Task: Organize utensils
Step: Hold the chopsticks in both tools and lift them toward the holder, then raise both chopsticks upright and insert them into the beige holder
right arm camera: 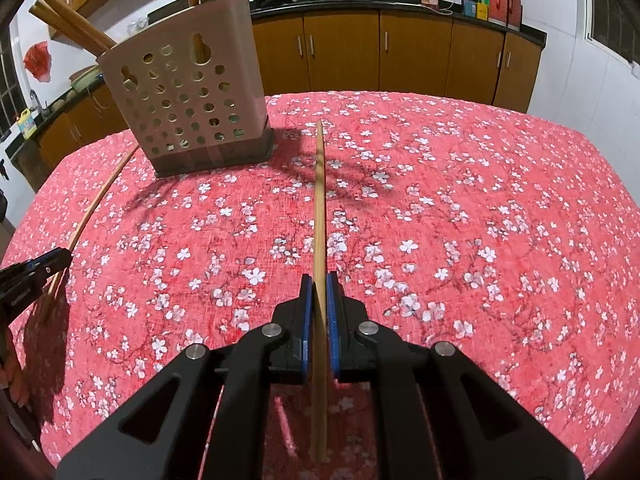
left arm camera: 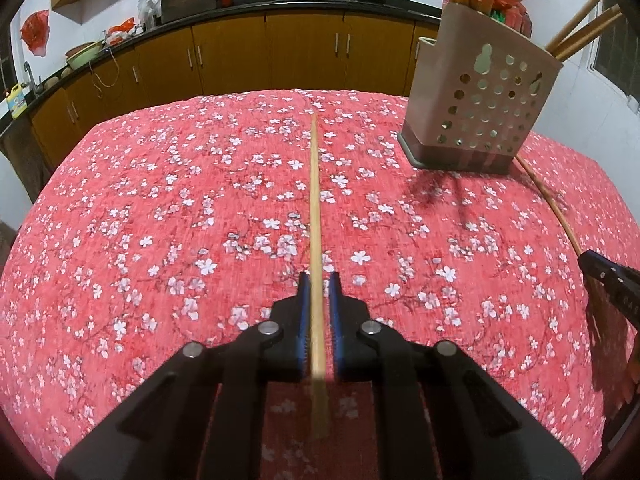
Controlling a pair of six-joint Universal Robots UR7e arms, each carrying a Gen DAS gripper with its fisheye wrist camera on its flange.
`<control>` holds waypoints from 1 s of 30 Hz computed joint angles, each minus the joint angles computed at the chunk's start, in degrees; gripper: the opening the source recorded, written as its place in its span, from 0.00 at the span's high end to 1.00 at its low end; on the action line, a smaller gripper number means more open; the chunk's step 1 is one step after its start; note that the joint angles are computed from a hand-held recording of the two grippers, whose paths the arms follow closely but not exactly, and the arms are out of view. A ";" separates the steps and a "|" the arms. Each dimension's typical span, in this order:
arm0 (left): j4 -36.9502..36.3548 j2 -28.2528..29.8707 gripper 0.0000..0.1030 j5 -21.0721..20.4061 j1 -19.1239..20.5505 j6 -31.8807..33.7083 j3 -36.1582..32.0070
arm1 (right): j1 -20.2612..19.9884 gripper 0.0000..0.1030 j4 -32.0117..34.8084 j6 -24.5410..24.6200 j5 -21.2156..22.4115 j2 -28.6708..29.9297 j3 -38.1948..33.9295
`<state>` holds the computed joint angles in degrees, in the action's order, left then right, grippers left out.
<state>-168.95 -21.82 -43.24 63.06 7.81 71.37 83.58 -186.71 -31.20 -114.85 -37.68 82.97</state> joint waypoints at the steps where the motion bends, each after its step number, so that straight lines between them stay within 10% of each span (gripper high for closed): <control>1: 0.19 0.08 0.92 0.07 -0.03 0.03 -0.16 | -0.01 0.93 0.37 0.25 0.06 -0.17 -0.01; 30: -16.40 -8.45 0.92 -6.86 -4.86 5.61 4.67 | 2.15 0.93 -14.91 0.30 10.84 -8.45 5.58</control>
